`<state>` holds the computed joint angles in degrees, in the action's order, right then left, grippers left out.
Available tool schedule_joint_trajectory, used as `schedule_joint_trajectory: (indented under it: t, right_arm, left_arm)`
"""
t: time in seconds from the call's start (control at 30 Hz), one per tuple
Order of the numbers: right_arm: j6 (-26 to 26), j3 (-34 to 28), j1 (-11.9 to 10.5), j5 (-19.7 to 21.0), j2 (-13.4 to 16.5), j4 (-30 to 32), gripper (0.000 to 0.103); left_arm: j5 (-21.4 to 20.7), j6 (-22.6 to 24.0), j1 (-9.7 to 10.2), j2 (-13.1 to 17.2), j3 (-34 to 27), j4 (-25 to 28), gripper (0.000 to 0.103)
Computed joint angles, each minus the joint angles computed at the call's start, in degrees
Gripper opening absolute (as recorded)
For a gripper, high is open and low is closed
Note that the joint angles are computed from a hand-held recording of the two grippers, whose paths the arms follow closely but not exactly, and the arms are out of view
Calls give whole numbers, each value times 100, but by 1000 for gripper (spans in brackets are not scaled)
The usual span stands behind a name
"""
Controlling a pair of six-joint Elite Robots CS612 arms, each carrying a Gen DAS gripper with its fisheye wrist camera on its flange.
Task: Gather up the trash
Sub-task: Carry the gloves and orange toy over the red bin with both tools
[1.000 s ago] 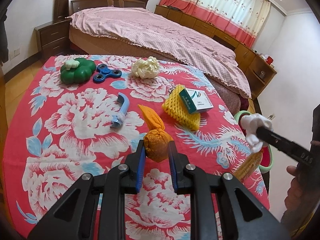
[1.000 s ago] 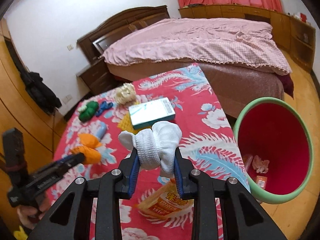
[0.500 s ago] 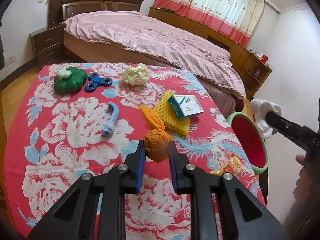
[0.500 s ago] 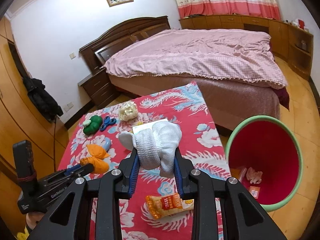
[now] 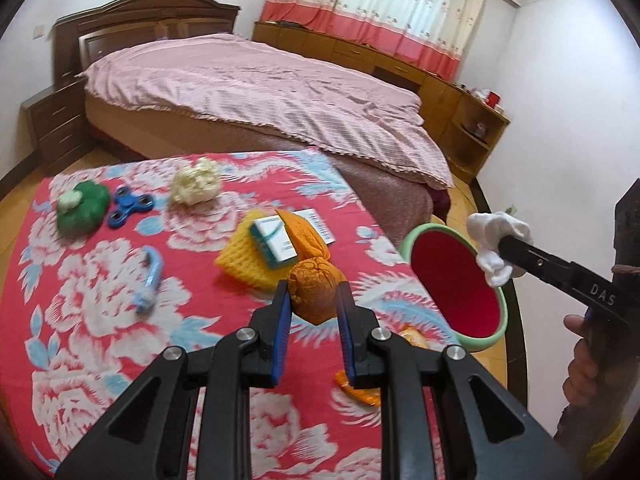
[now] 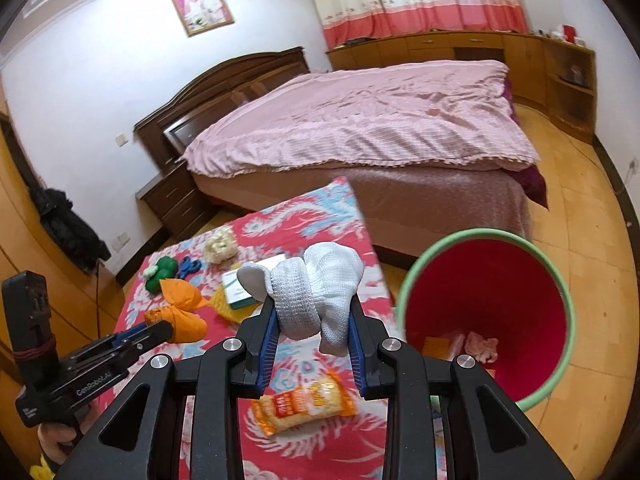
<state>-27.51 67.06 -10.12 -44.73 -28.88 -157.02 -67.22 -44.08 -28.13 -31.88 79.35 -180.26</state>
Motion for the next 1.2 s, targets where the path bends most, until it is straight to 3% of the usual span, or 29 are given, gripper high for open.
schedule_joint_trajectory:
  t: [0.6,1.0,1.2]
  right_arm:
    - [1112,-761,-313,-783,561,9,33]
    - [1536,-1256,-379,-1328,962,149,34]
    - [1599,-1462,-379,-1438,1102,380,37]
  left_arm:
    - [-832,1039,-82,834,-1875,999,22]
    - [-1476,1406,-71,1518,-3170,1916,22]
    - [-1588,1421,-64,1715,-3559,2262,22]
